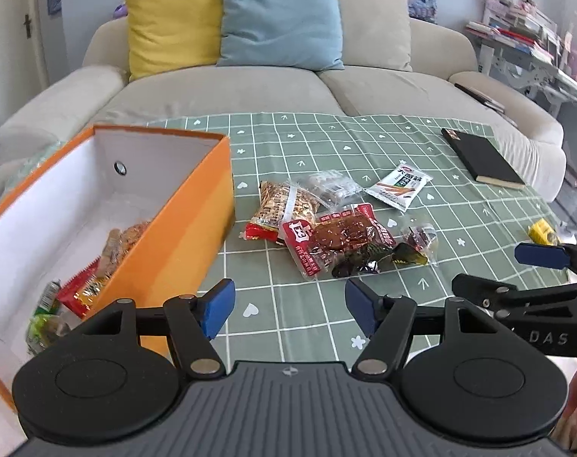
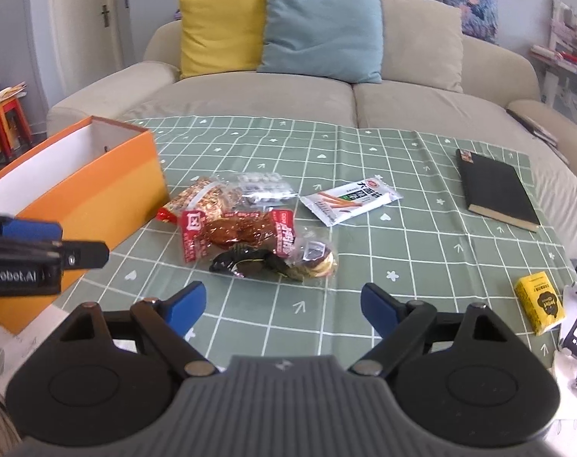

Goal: Organize snacks
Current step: 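Move both open tools back over the remaining snacks, then grasp the dark seaweed packet with the left tool while the right tool grasps the clear round-snack bag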

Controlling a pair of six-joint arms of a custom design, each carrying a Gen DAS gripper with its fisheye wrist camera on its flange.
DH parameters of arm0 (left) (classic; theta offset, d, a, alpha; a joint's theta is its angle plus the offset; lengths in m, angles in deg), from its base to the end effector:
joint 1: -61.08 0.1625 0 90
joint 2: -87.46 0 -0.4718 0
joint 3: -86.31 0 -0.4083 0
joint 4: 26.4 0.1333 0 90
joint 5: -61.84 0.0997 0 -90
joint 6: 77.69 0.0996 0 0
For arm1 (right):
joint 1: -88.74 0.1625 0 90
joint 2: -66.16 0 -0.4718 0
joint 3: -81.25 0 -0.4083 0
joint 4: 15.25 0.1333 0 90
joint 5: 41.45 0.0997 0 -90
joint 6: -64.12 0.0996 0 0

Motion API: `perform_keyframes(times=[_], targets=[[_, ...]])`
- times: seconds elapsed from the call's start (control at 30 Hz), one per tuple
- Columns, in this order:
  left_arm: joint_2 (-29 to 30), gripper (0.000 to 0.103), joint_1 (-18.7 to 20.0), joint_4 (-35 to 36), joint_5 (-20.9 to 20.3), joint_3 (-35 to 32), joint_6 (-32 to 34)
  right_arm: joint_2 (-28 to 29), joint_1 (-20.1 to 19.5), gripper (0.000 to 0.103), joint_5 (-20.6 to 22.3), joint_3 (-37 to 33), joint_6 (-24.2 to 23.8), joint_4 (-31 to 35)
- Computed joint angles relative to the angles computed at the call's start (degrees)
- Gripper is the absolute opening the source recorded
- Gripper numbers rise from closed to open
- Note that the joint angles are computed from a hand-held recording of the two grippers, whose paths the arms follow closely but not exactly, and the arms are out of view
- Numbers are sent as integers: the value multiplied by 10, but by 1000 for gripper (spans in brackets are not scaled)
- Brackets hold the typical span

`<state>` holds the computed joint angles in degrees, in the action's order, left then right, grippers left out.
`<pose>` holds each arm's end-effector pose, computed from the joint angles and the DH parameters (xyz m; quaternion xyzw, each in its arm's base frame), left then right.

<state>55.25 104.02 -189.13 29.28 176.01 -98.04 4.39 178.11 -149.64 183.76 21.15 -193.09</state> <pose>-0.3856 -0.6556 0.0442 0.1388 0.8604 -0.3610 0.3317 0.0948 -0.6708 0.3203 0.2680 -0.8669 0.3125 0.2811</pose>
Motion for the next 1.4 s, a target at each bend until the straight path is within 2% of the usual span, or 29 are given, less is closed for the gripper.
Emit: perform_keyframes(times=[0.17, 0.37, 0.67, 0.73, 0.83, 1.03, 1.1, 1.13, 1.2, 1.33, 1.4], targets=[[15, 81, 10, -36, -6, -16, 46, 13, -4, 86, 7, -8, -11, -24], [35, 81, 22, -31, -6, -55, 69, 37, -10, 84, 5, -35, -44, -20], [62, 81, 40, 1, 0, -108, 99, 74, -19, 82, 23, -90, -48, 9], [68, 84, 43, 3, -4, -118, 108, 81, -20, 78, 29, -100, -39, 19], [79, 86, 47, 16, -5, -138, 116, 91, -21, 77, 27, -116, -9, 35], [86, 83, 55, 21, -47, -154, 117, 97, -27, 72, 23, -132, 29, 66], [87, 76, 58, 43, -65, -157, 103, 98, -28, 60, 12, -140, 45, 88], [88, 76, 59, 52, -70, -160, 95, 97, -29, 54, 2, -143, 58, 101], [92, 76, 58, 62, -74, -162, 81, 94, -30, 54, -11, -142, 77, 116], [96, 73, 58, 87, -94, -164, 76, 88, -34, 54, -38, -131, 68, 113], [98, 73, 55, 100, -91, -165, 82, 81, -39, 54, -34, -126, 74, 114]])
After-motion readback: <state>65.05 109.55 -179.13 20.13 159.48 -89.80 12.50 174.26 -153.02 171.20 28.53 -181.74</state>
